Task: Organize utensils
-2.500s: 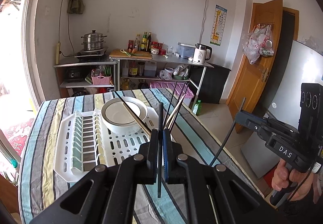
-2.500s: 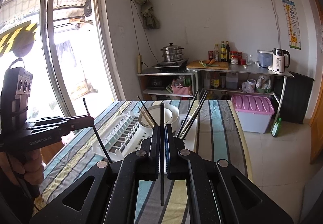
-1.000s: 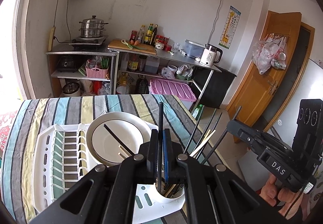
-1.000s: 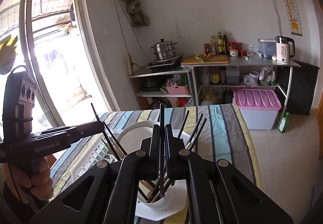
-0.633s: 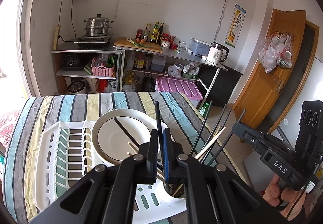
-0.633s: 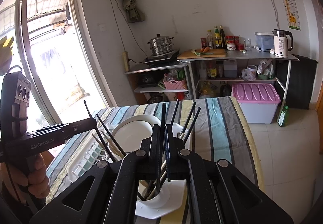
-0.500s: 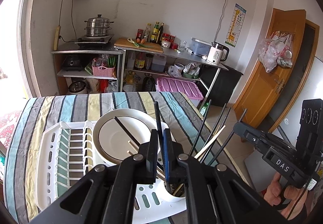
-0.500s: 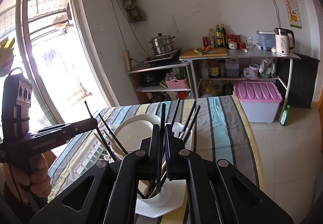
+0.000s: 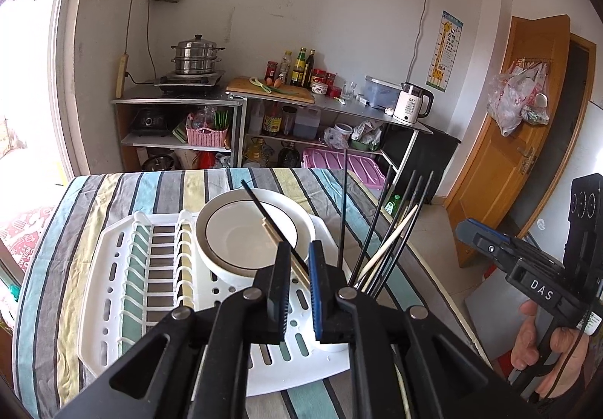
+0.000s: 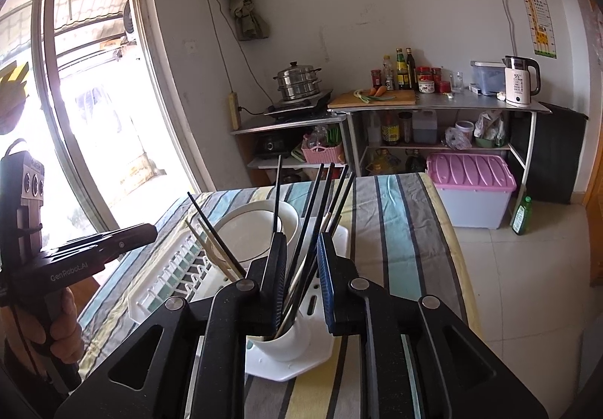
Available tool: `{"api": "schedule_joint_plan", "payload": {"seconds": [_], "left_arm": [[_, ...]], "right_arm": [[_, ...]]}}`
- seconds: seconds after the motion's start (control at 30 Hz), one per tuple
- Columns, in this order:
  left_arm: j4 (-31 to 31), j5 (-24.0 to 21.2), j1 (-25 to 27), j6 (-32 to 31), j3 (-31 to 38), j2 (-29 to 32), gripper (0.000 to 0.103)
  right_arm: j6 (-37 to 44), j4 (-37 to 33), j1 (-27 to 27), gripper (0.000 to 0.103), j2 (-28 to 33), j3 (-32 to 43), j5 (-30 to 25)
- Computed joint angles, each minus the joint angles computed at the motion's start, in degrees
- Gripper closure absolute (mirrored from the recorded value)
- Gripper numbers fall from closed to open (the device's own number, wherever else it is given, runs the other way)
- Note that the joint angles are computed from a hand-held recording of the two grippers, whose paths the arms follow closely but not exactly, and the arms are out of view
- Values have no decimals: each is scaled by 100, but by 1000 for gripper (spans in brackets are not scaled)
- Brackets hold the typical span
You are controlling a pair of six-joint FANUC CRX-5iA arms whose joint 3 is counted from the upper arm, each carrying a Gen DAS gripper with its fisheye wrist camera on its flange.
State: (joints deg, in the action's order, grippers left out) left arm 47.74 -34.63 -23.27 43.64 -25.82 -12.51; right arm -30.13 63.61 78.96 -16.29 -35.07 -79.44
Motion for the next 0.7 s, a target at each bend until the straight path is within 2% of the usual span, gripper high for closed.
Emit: {"api": "schedule_joint_plan", "payload": {"seconds": [0.23, 0.5, 0.7], "left_arm": [[183, 39, 150, -161, -822, -761, 89], [-36, 19, 326, -87, -1796, -1962, 88], [-514, -148, 535, 270, -2303, -2877, 84]], "right_arm": [[-415, -303, 829, 84, 307, 88, -636], [-763, -609, 1714, 84, 1017, 535, -1418], [-1001, -875, 2169, 84, 1598, 949, -1804]]}}
